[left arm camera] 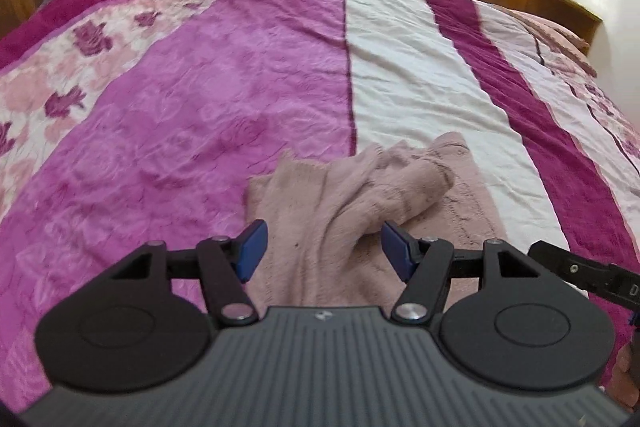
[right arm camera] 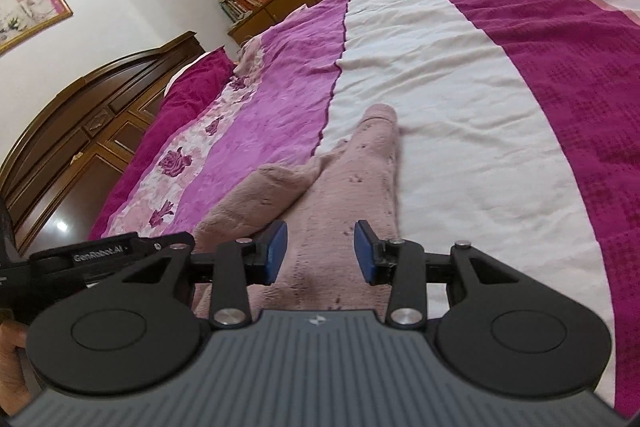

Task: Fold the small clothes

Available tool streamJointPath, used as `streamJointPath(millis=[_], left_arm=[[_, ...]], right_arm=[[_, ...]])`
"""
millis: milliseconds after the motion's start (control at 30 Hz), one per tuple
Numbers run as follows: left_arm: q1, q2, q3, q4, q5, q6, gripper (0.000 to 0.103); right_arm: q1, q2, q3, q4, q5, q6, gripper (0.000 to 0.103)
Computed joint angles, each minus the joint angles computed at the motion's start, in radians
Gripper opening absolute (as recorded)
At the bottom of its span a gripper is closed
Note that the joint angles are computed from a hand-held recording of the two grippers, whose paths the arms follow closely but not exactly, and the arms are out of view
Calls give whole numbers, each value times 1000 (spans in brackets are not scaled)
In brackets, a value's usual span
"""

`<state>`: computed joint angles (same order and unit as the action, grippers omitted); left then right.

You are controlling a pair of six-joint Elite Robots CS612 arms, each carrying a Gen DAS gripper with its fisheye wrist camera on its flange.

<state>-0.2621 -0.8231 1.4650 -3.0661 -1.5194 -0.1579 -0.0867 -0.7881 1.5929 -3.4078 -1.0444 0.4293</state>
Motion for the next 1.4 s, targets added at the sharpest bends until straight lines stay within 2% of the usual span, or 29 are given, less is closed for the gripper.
streamJointPath(millis=[233, 367, 533, 567, 600, 633, 667, 767, 867, 967, 1033, 1167, 1300, 1400], left_arm=[[-15, 31, -46, 59, 36, 37, 64], [-16, 52, -67, 70, 21, 35, 64], [-25, 77, -76, 4, 45, 56, 64], [-26, 82, -77, -15, 48, 58, 61], [-26, 88, -75, -47, 44, 60, 54], [-24, 92, -76, -66, 38, 62, 32], [-22, 94, -77, -74, 34, 61, 21], [-12, 92, -76, -92, 35, -2, 16], [4, 87, -70, -97, 62, -87, 16], [28, 92, -78, -42, 48, -186, 16], [42, 102, -91, 1, 19, -224, 16], [46, 117, -102, 5, 10, -201, 19], [50, 115, -104, 10, -4, -188, 21], [53, 96, -83, 16, -21, -192, 31]], right_arm=[[-6, 9, 1, 5, -13, 29, 51], [-8, 15, 0, -1, -17, 45, 53], [-9, 28, -9, 3, -10, 62, 54], [-8, 31, -11, 6, -8, 62, 54], [-7, 34, -14, 9, -7, 60, 54], [-5, 37, -16, 11, -5, 58, 54], [-3, 41, -19, 7, -4, 57, 54], [-2, 51, -28, -7, 14, 61, 54], [1, 53, -32, -9, 26, 49, 54], [5, 51, -30, -22, 37, 15, 54], [9, 50, -30, -26, 46, -4, 54], [22, 44, -29, -13, 19, -58, 54], [22, 39, -24, -8, 16, -65, 54], [19, 38, -20, -7, 23, -63, 54]])
